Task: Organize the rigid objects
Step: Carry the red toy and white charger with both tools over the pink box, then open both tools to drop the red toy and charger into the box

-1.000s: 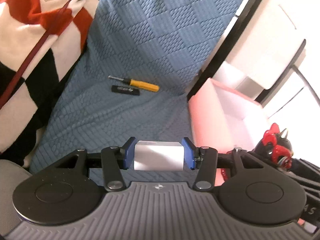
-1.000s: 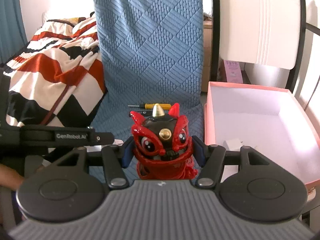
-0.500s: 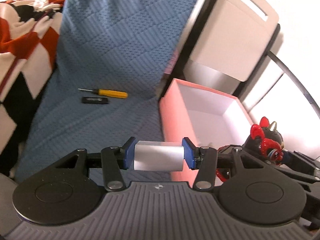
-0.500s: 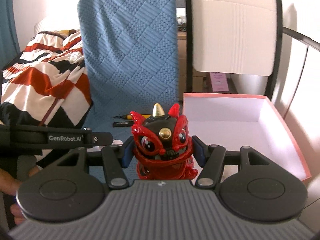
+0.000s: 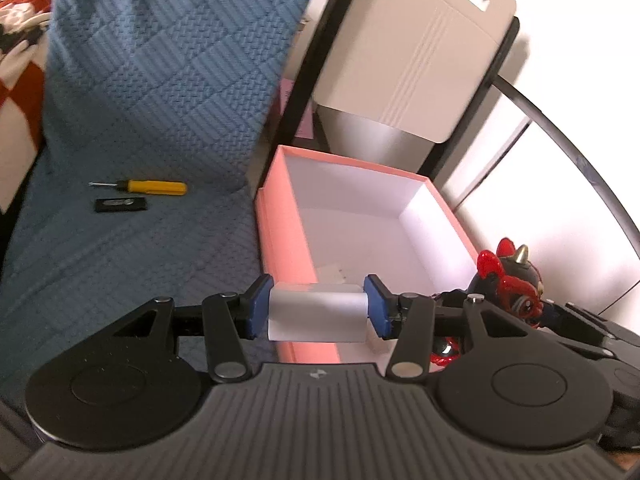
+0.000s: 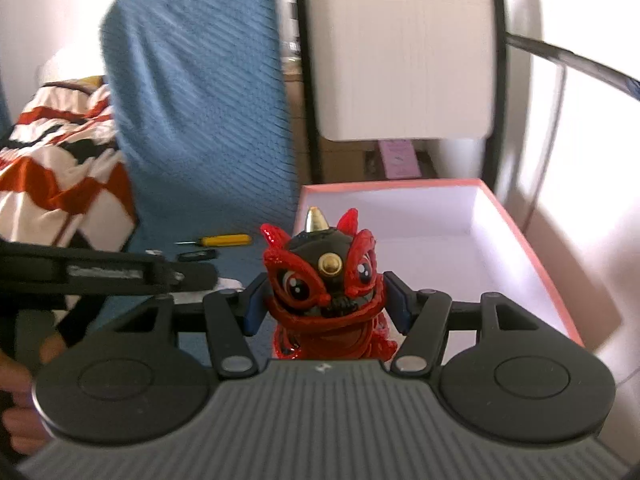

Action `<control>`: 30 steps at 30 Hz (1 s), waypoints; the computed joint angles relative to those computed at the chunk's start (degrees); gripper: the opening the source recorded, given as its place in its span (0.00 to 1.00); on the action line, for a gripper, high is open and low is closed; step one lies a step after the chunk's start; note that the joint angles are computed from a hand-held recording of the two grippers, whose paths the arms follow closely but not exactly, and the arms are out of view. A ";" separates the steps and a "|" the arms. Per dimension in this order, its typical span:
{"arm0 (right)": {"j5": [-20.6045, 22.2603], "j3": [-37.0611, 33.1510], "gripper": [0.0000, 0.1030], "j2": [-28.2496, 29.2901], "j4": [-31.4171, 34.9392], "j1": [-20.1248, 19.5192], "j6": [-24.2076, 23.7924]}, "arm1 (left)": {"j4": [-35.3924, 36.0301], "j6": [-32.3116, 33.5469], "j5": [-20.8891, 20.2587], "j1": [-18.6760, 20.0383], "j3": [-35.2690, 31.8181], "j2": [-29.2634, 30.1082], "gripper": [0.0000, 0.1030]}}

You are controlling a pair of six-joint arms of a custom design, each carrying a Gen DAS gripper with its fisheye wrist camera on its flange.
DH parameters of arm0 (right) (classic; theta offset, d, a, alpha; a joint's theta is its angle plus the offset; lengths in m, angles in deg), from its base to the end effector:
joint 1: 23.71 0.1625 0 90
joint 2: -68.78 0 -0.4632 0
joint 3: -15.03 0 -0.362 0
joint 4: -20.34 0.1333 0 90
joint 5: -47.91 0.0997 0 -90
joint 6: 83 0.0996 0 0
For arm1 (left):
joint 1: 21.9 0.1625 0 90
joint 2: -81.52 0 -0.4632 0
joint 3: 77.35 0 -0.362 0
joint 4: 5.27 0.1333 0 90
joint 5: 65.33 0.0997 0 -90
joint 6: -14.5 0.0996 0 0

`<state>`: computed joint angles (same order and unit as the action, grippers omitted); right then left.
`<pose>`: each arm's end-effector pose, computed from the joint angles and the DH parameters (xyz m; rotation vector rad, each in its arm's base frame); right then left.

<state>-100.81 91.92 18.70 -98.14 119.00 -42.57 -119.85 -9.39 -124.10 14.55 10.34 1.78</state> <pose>0.6032 -0.3988 0.3057 0.2255 -2.2707 0.9550 -0.3413 -0.4820 0.5152 0.6026 2.7200 -0.8041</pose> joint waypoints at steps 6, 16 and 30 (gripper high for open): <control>-1.23 2.83 0.61 -2.54 0.81 -1.56 2.39 | -0.09 0.48 -1.70 1.24 -1.81 3.98 0.54; 1.96 6.31 0.61 -4.53 -2.53 -5.81 -0.01 | 1.37 2.75 -3.12 3.67 -6.13 11.06 0.55; 7.20 10.48 0.61 -5.67 -5.71 -12.48 -2.42 | 1.13 4.97 -3.25 5.34 -12.78 19.02 0.54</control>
<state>-93.61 102.40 13.03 -103.85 106.52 -44.99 -118.72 -4.43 -127.36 19.89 -2.44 20.79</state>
